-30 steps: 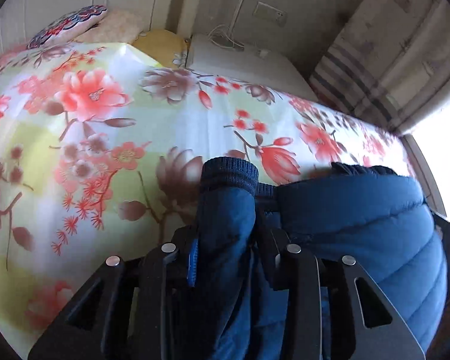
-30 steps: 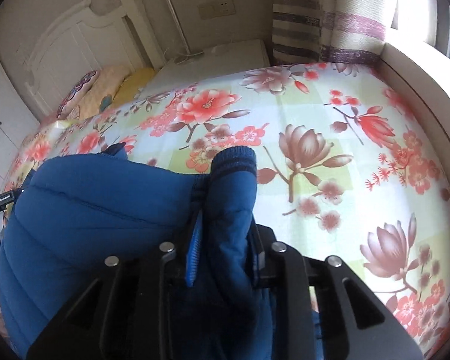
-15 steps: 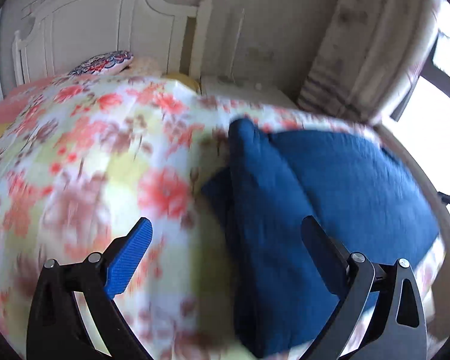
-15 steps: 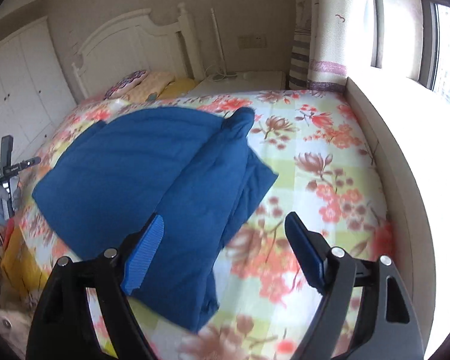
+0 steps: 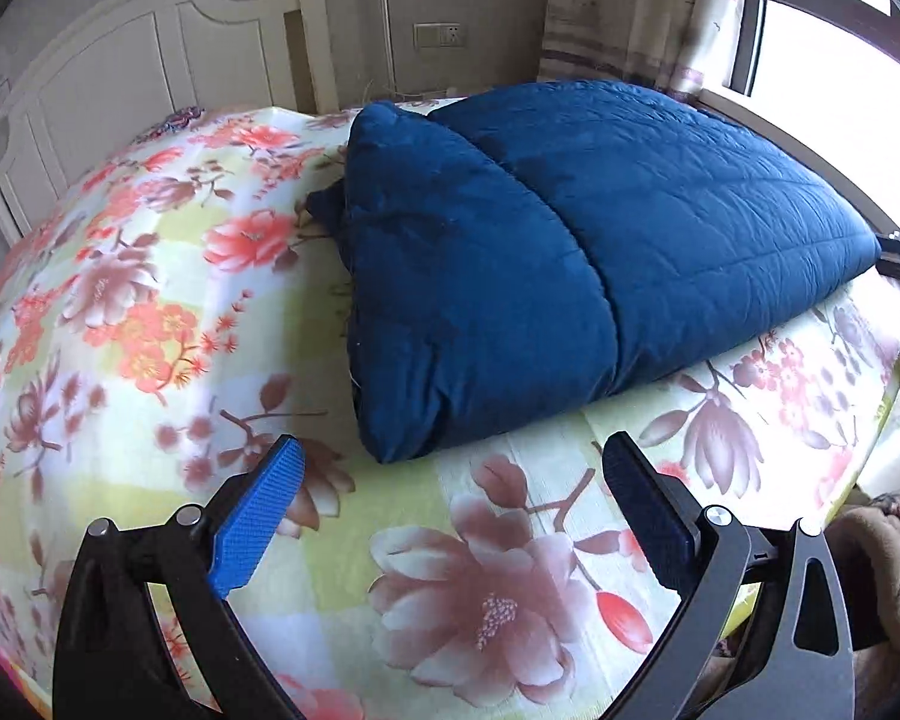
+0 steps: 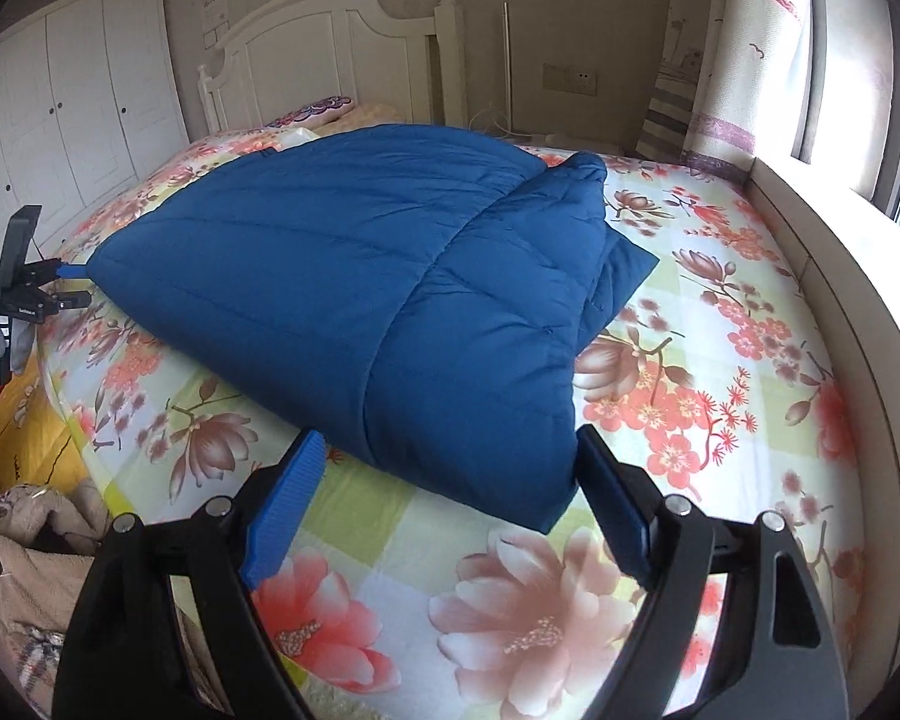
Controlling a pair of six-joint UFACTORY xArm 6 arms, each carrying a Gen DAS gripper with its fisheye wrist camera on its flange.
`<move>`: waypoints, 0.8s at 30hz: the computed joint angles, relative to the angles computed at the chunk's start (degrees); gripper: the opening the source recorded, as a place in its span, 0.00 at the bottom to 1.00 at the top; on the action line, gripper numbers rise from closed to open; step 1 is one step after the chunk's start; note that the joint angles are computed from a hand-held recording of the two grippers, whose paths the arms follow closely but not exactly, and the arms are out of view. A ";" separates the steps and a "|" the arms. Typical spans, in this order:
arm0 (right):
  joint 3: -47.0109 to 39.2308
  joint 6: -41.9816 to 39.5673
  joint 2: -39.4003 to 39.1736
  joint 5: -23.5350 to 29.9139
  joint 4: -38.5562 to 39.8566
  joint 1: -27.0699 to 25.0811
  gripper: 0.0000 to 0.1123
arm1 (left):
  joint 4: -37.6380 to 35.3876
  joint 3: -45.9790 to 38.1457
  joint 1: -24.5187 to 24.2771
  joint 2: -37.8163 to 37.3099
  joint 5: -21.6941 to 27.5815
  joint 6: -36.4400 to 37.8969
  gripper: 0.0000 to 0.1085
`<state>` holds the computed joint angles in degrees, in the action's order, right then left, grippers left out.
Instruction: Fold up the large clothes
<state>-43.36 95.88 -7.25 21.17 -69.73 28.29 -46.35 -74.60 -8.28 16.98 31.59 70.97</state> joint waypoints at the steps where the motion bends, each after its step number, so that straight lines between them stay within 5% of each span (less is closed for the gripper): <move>1: -0.53 -0.40 0.47 0.68 0.28 0.28 0.74 | -0.52 -1.76 0.54 1.24 1.87 -0.34 0.89; 8: -1.12 -0.78 1.65 -0.51 -1.00 -1.16 0.72 | -5.67 -10.65 2.82 7.02 12.36 0.61 0.88; 10: -1.54 0.25 2.44 -1.91 -2.23 -1.99 0.72 | -8.96 -11.90 3.93 7.56 16.24 2.91 0.77; 13: -1.80 3.36 2.71 -3.50 -6.16 -2.74 0.64 | -14.33 -7.17 3.14 4.12 13.40 10.41 0.59; 17: -0.88 5.14 1.07 -3.66 -8.69 -2.21 0.38 | -20.16 -3.13 2.46 1.49 10.89 16.24 0.35; 20: -0.62 3.62 0.08 -1.68 -7.45 -0.75 0.24 | -22.66 -0.25 1.94 -0.79 8.85 19.29 0.28; 24: 2.24 5.66 -2.85 -4.43 -8.42 -1.16 0.19 | -22.83 5.53 2.65 -5.69 8.96 22.91 0.26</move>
<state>-41.12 101.54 -10.10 16.75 -78.16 27.13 -69.18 -69.07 -5.63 11.29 40.55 93.88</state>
